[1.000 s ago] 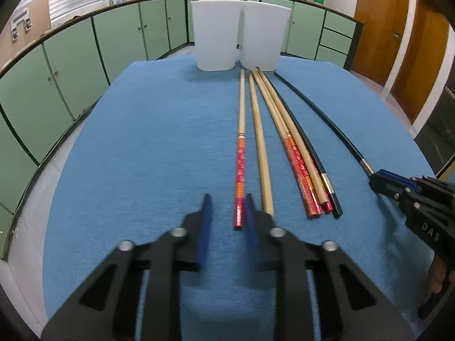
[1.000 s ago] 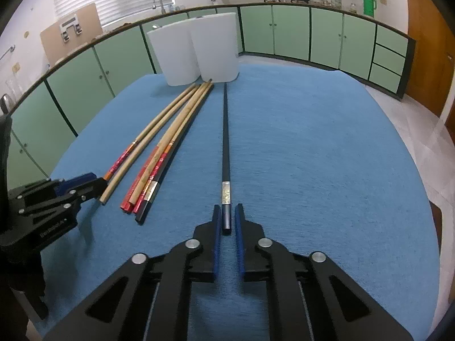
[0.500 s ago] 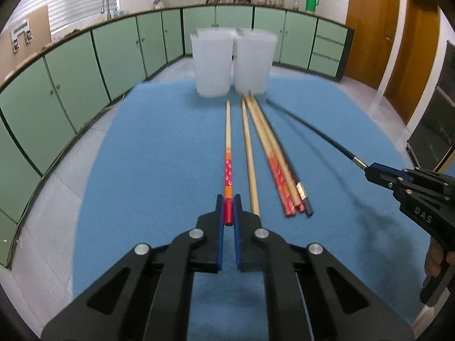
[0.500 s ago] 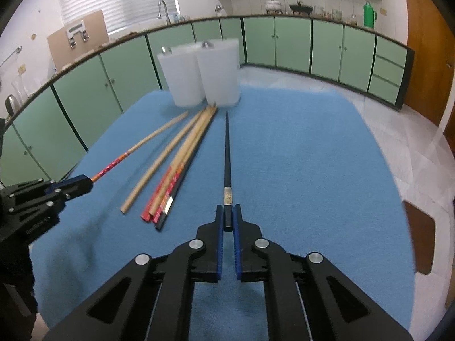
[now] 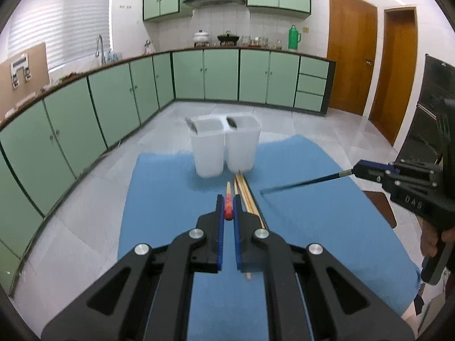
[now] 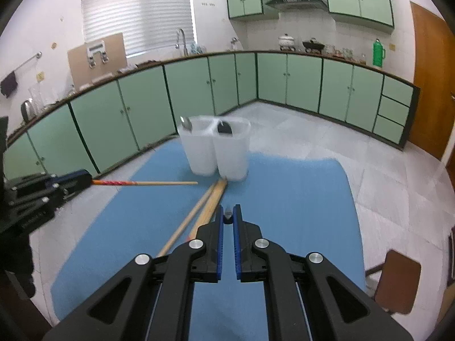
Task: Organize utensils
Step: 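Lift the red chopstick into the holder with left gripper while right inserts black chopstick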
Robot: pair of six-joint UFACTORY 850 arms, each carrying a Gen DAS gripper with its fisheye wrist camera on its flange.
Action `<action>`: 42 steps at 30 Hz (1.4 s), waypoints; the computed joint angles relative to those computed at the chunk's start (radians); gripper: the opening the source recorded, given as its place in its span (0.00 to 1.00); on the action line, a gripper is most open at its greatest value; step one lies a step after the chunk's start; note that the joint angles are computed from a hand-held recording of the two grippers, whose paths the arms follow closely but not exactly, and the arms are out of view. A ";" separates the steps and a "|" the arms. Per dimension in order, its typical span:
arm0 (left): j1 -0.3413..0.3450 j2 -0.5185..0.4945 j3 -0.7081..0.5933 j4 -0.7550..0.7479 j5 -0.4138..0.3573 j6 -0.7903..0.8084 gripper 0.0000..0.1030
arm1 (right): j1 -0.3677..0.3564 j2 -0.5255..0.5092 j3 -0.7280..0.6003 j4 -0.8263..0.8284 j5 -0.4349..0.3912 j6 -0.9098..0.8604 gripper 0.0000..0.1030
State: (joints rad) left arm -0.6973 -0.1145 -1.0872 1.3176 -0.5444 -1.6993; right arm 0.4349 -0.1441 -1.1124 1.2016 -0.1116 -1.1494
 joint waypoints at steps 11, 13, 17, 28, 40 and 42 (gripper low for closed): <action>0.048 -0.023 -0.104 -0.124 0.042 0.259 0.05 | -0.016 -0.077 -0.209 -0.413 -0.101 0.340 0.06; 0.053 -0.013 -0.095 -0.139 0.053 0.268 0.05 | -0.017 -0.085 -0.217 -0.402 -0.104 0.336 0.06; 0.056 0.009 -0.084 -0.113 0.059 0.231 0.05 | -0.021 -0.097 -0.232 -0.358 -0.103 0.307 0.06; 0.077 0.033 -0.169 -0.058 0.023 0.293 0.05 | -0.036 -0.156 -0.438 -0.295 -0.073 0.238 0.06; 0.188 -0.142 -0.386 -0.408 0.102 0.686 0.05 | -0.023 -0.428 -0.816 -0.704 -0.071 0.700 0.06; 0.200 -0.173 -0.410 -0.406 0.116 0.666 0.05 | -0.019 -0.471 -0.860 -0.778 -0.077 0.773 0.06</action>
State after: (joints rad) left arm -0.4970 -0.2871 -1.4968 0.9117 -0.4284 -1.0333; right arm 0.4164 -0.6152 -1.9724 0.4240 -0.1883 -0.3765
